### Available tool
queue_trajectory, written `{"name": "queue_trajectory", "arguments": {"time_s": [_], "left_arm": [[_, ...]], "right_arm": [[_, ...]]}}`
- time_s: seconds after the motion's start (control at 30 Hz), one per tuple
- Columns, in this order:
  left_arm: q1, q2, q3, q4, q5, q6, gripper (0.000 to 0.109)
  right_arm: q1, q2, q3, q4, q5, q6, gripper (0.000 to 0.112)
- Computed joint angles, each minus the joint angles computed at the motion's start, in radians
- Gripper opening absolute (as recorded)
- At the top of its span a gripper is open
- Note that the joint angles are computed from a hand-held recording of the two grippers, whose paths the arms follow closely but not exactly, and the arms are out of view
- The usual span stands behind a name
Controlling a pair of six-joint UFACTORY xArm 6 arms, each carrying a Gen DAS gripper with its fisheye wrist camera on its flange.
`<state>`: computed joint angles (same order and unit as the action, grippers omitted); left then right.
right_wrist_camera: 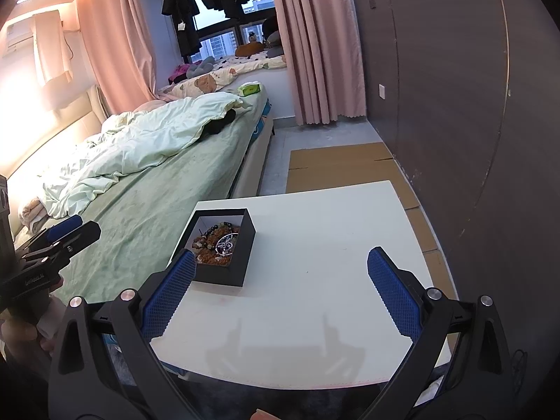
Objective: Organize jewelry
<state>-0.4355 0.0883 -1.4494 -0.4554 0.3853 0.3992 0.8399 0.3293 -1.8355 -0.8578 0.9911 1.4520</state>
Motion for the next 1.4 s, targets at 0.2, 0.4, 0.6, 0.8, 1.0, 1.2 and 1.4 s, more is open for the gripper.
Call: {"name": "queue_trajectory", "arguments": {"time_s": [0.2, 0.4, 0.6, 0.8, 1.0, 1.2, 1.4], "left_arm": [[-0.001, 0.001, -0.003, 0.0, 0.002, -0.001, 0.095], [-0.001, 0.001, -0.007, -0.002, 0.011, -0.001, 0.095], [-0.003, -0.009, 0.003, -0.042, 0.004, 0.018, 0.095], [-0.001, -0.011, 0.004, -0.034, 0.012, 0.008, 0.095], [0.0, -0.01, 0.002, -0.034, 0.015, 0.008, 0.095], [-0.002, -0.016, 0.012, -0.038, 0.011, 0.023, 0.095], [-0.002, -0.016, 0.012, -0.035, 0.01, 0.016, 0.095]], "right_arm": [[0.0, -0.005, 0.006, -0.001, -0.002, 0.006, 0.098], [0.001, -0.018, 0.024, -0.012, -0.004, 0.025, 0.098], [0.001, -0.018, 0.023, -0.011, -0.005, 0.025, 0.098], [0.0, -0.022, 0.027, -0.008, -0.007, 0.021, 0.098], [0.002, -0.019, 0.023, -0.008, -0.004, 0.022, 0.098], [0.006, -0.015, 0.016, -0.006, 0.003, 0.017, 0.098], [0.009, -0.007, 0.004, -0.002, 0.014, 0.017, 0.098]]}}
